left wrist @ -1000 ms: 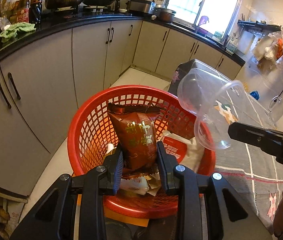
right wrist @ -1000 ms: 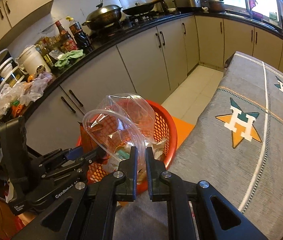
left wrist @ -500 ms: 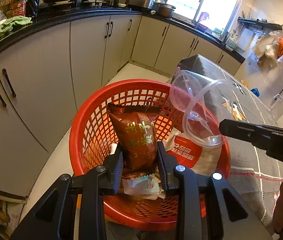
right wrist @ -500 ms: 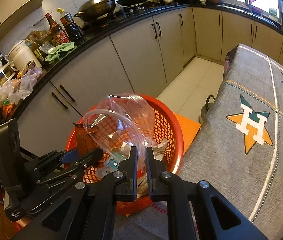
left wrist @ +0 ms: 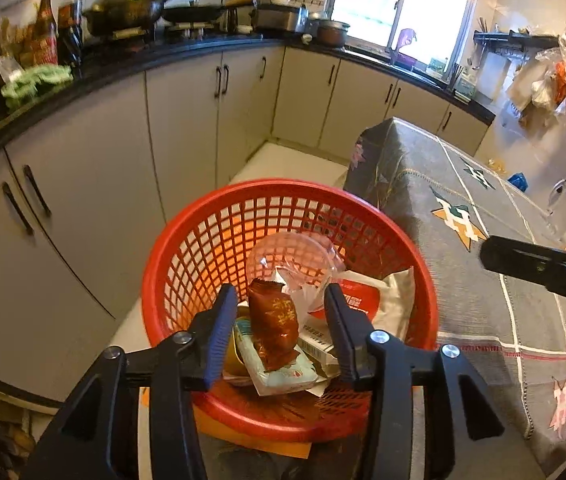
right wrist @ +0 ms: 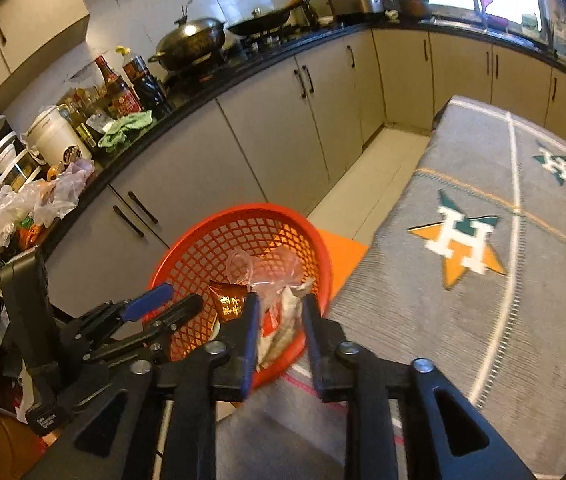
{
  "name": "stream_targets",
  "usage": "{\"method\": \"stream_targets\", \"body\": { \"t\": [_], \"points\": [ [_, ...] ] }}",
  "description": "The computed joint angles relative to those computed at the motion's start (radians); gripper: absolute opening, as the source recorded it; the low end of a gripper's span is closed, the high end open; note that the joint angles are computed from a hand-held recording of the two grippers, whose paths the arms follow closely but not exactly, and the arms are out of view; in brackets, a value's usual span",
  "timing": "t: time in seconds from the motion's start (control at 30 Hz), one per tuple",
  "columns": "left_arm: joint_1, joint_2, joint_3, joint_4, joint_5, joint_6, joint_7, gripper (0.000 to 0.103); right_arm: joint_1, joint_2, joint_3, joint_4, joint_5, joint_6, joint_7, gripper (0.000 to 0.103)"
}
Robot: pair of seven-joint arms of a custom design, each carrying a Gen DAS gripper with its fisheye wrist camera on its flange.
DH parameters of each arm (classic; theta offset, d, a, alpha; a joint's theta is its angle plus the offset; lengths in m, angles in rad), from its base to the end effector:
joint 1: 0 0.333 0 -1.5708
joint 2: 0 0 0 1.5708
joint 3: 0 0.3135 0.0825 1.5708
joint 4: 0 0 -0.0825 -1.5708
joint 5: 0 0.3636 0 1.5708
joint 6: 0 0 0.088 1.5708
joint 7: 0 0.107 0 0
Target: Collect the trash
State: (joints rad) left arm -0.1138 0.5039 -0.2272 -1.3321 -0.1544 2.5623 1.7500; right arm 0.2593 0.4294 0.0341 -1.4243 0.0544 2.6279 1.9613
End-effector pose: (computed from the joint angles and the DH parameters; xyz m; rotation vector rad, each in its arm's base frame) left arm 0.7027 -0.2020 0.5368 -1.5241 2.1872 -0.9851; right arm 0.6867 0.2006 0.5465 -1.5685 1.8096 -0.3551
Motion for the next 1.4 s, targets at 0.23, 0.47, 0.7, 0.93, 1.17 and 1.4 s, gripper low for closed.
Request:
{"method": "stream_targets", "body": {
  "t": [0.23, 0.47, 0.7, 0.93, 1.17, 1.4],
  "points": [
    [-0.07, -0.205, 0.072, -0.29, 0.13, 0.232, -0.17, 0.067, 0.08, -0.227, -0.088, -0.311, -0.255, 0.136, 0.191, 0.055],
    [-0.218, -0.417, 0.223, -0.555, 0.723, 0.387, -0.73, 0.098, 0.091, -0.492, -0.085, -0.598, -0.842, 0.123, 0.666, 0.081],
    [-0.193, -0.542, 0.134, -0.66, 1.119, 0.287, -1.078, 0.101, -0.02, -0.718, 0.064, -0.805, -1.109, -0.002, 0.905, 0.093],
    [-0.1, -0.612, 0.036, -0.748, 1.235, 0.292, -1.233, 0.103, -0.105, -0.809, 0.131, -0.912, -1.067, 0.027, 0.942, 0.093],
    [-0.043, -0.627, -0.034, -0.76, 1.344, 0.259, -1.335, 0.103, -0.166, -0.83, 0.195, -0.938, -1.016, 0.02, 0.953, 0.093],
    [-0.037, -0.62, -0.039, -0.772, 1.295, 0.282, -1.28, 0.103, -0.169, -0.826, 0.211, -0.942, -0.989, 0.004, 0.937, 0.093]
  ]
}}
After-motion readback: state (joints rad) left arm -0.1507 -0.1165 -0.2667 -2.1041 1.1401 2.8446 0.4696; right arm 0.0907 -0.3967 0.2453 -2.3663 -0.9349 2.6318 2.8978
